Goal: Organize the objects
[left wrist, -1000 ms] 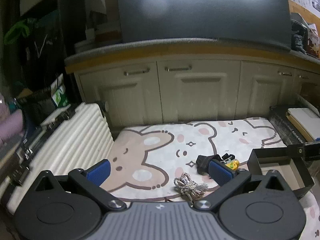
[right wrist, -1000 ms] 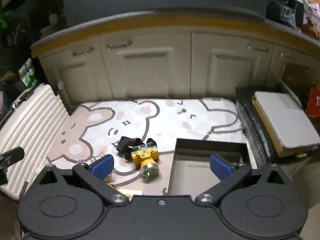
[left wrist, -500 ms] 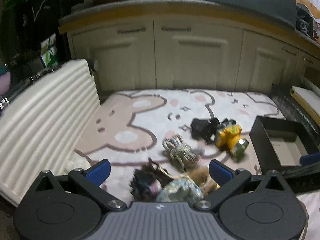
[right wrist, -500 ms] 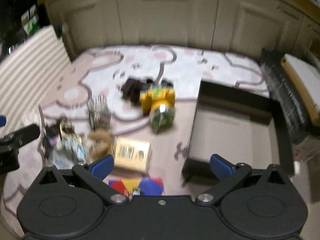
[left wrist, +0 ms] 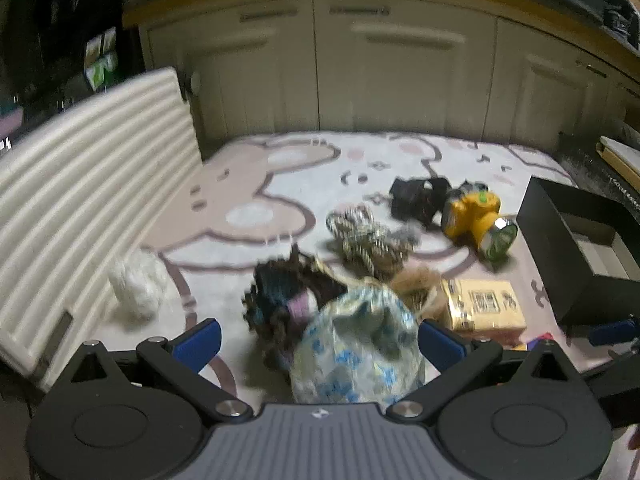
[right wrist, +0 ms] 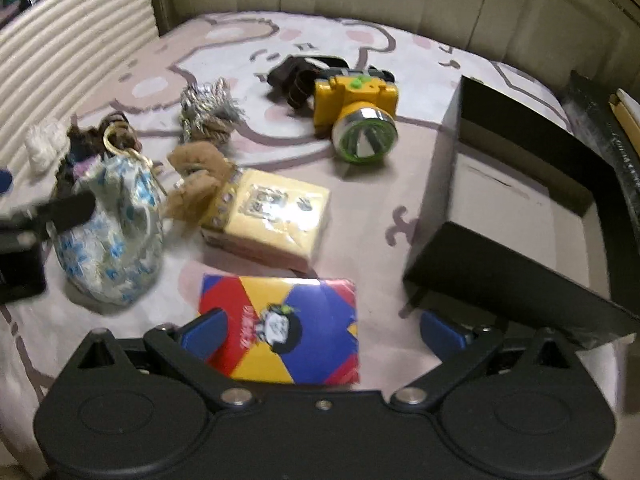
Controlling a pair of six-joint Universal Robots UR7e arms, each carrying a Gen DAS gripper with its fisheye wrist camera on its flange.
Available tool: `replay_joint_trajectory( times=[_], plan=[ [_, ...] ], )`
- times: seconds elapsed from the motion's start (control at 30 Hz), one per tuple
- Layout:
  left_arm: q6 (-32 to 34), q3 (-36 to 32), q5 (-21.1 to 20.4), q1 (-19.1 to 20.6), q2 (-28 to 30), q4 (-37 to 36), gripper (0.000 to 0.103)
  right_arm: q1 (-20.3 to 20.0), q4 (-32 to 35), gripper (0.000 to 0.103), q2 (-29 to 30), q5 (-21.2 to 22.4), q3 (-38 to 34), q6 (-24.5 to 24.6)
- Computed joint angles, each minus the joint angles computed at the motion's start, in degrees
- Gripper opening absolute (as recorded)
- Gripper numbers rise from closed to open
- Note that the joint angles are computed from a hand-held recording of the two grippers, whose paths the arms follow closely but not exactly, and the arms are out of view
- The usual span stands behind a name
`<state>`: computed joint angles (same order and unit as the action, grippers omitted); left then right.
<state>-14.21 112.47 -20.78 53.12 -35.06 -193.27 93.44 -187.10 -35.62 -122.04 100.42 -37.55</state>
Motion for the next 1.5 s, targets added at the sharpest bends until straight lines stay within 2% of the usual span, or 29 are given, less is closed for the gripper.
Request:
replay_joint_trajectory(
  times=[0.13, 0.2, 0.3, 0.37, 0.5, 0.73, 0.83, 0.93, 1.03, 1.13, 1.23, 1.3, 1.37, 1.5],
  plan=[
    [-6.4, 1.0, -3.0, 0.8, -1.8, 6.8, 0.103, -0.6, 3.1, 0.103, -0.7, 2.6, 0.2, 2.0],
    [-7.3, 1.2, -4.2, 1.3, -2.1, 6.9, 0.103, -0.8, 5.4, 0.103, -1.0, 3.2, 0.1, 3.6],
    [-7.3, 1.3, -5.3, 1.6, -2.3, 5.9, 0.103, -1.0, 9.4, 0.103, -0.9, 2.1, -0.7, 5.7],
    [-7.1, 1.4, -5.9, 1.8, -2.3, 4.9, 0.103, -0.7, 8.5, 0.103, -0.2, 0.7, -0.9, 5.3],
    [-6.9, 1.0, -6.9, 2.2, -2.2, 4.6, 0.101, -0.8, 8.2, 0.091, -0.6, 1.4, -0.8, 6.5],
    [-6.7, 0.0, -8.6, 2.9, -1.8, 7.2, 0.087, -1.5, 9.1, 0.091, -1.7, -2.7, -1.3, 12.0],
    [-6.2, -0.7, -8.6, 2.9, -1.2, 8.3, 0.086, -1.9, 10.0, 0.091, -2.4, -4.3, -1.1, 15.0],
    [-5.4, -1.8, -7.1, 2.8, -0.3, 10.2, 0.086, -2.3, 9.6, 0.091, -2.5, -4.2, -0.8, 14.5],
    [-2.2, -3.2, -5.4, 2.8, 1.3, 10.8, 0.087, -2.1, 6.3, 0.094, -1.5, -5.2, -0.6, 11.5],
    [2.5, -4.8, -3.7, 2.9, 3.0, 11.1, 0.088, -2.0, 6.5, 0.095, -1.1, -5.4, -1.2, 11.0],
    [3.2, -6.4, -3.3, 3.5, 3.8, 13.1, 0.088, -1.9, 7.5, 0.096, -0.7, -5.6, -2.3, 10.8],
    [3.1, -6.6, -3.8, 3.8, 3.7, 13.7, 0.087, -2.0, 8.3, 0.096, -0.9, -5.4, -2.7, 11.1],
    [2.7, -6.3, -4.8, 4.0, 3.3, 12.8, 0.081, -2.0, 8.9, 0.090, -1.2, -4.7, -2.7, 10.5],
    [0.9, -4.8, -7.8, 4.1, 1.4, 12.5, 0.071, -1.7, 12.0, 0.090, -2.1, -5.2, -3.1, 10.3]
  ],
)
